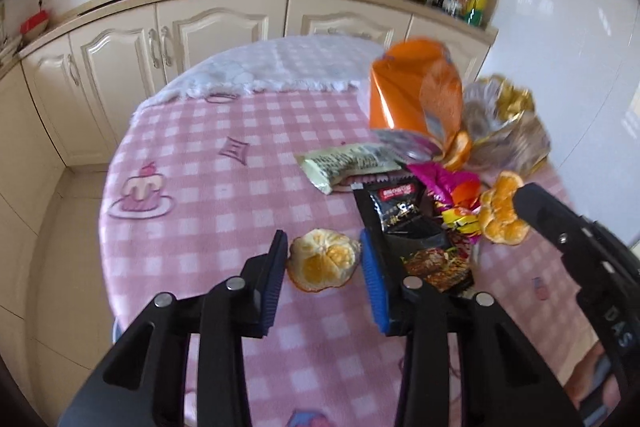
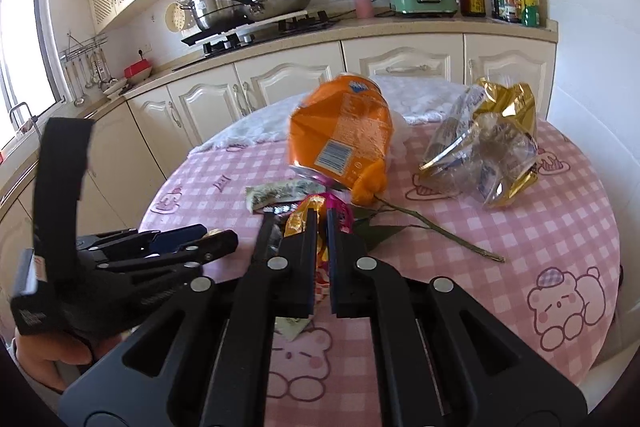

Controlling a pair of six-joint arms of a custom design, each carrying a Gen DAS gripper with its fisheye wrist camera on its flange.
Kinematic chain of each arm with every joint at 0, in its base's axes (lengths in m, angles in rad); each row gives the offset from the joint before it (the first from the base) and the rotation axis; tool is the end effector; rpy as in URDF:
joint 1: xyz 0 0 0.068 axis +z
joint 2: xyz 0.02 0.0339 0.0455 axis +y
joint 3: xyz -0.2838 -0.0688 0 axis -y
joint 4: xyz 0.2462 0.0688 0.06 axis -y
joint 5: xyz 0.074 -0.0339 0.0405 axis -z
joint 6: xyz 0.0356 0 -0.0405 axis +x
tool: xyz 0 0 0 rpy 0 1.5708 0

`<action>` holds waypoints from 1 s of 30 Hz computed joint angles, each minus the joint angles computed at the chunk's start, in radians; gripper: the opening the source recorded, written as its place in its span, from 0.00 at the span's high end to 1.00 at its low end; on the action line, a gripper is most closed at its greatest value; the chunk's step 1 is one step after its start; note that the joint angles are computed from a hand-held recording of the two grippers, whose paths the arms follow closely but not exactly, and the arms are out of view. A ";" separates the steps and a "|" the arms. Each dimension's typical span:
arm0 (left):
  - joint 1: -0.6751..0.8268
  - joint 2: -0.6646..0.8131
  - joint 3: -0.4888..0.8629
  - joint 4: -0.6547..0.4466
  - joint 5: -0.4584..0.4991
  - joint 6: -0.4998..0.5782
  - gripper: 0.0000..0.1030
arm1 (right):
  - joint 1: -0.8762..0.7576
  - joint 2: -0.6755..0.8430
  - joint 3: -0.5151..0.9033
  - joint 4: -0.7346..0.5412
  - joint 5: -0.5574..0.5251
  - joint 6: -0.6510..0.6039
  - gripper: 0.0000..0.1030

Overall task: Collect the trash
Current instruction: 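Grasp an orange peel with the left tool while the right tool grasps a wrapper, then carry the orange peel and wrapper over the blue bucket with both tools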

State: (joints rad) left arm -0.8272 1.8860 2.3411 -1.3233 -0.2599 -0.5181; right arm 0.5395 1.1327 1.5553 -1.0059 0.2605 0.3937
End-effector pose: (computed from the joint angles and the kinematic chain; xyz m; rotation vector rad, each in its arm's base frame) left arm 0.2591 -0.2682 0.4627 0.2580 2.4091 -0.3053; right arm 0.1677 0.0897 0.4665 -0.0054 2.1438 0.2676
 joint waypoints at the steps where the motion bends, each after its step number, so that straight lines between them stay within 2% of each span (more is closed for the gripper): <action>1: 0.004 -0.035 -0.040 0.020 0.004 -0.004 0.65 | 0.031 0.008 0.017 -0.005 0.021 0.007 0.95; 8: 0.062 -0.288 -0.300 0.091 -0.005 -0.025 0.65 | 0.274 0.114 0.134 -0.020 0.126 0.058 0.95; 14: 0.227 -0.533 -0.559 0.104 0.028 -0.015 0.65 | 0.463 0.303 0.246 0.009 0.126 0.085 0.95; 18: 0.430 -0.668 -0.717 0.113 0.128 0.034 0.65 | 0.555 0.476 0.347 0.030 0.086 0.078 0.95; 22: 0.698 -0.768 -0.870 0.133 0.270 0.131 0.65 | 0.598 0.667 0.447 0.061 0.024 0.069 0.95; 27: 1.014 -0.792 -1.011 0.166 0.446 0.273 0.65 | 0.598 0.880 0.599 0.053 -0.035 0.076 0.95; 30: 1.115 -0.772 -1.067 0.193 0.490 0.323 0.65 | 0.588 1.003 0.704 0.045 -0.064 0.071 0.94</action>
